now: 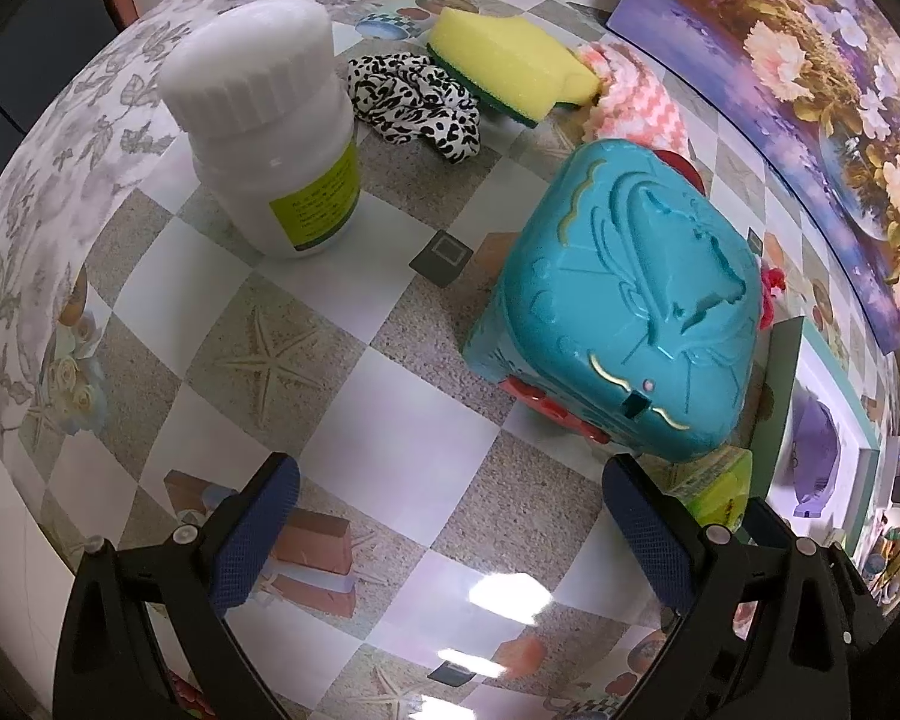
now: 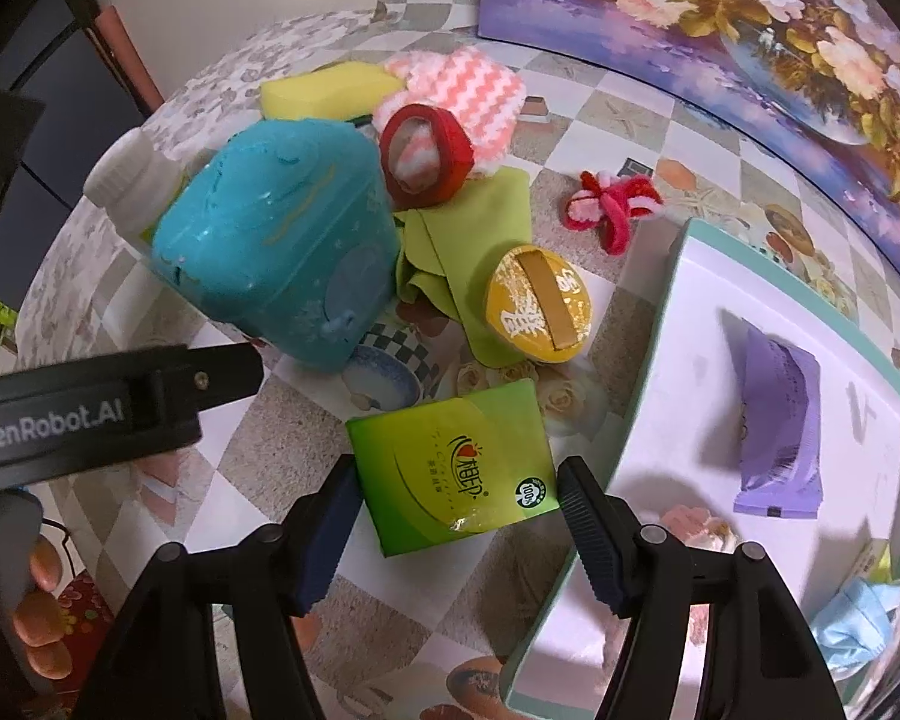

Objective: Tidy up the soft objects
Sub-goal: 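Carry the tissue box over the tray with the right tool while the left tool reaches for red tape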

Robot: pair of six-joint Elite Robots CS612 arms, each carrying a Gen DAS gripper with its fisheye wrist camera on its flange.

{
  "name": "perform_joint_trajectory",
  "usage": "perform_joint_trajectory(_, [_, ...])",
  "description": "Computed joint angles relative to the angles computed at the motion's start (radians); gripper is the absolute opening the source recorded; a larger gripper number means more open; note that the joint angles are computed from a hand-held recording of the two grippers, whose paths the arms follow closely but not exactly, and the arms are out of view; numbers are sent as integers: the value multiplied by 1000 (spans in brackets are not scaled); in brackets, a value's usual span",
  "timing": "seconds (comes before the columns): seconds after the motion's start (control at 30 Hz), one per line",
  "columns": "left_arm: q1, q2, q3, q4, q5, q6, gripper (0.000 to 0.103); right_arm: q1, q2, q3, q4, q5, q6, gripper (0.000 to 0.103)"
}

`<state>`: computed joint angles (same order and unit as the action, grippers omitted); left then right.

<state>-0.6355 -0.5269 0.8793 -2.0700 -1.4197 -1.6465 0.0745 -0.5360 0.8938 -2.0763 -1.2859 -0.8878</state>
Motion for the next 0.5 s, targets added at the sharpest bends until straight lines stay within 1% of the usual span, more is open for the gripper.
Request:
perform_joint_trajectory(0.13, [-2, -3, 0, 0, 6, 3, 101, -5, 3, -16, 8, 9, 23, 69])
perform_joint_trajectory(0.27, [-7, -7, -4, 5, 21, 8, 101, -10, -4, -16, -7, 20, 50, 69])
perform_joint_trajectory(0.4, [-12, -14, -3, 10, 38, 15, 101, -13, -16, -3, -72, -20, 101, 69])
perform_joint_trajectory(0.5, [-17, -18, -4, 15, 52, 20, 101, -20, -16, -14, -83, -25, 142, 69])
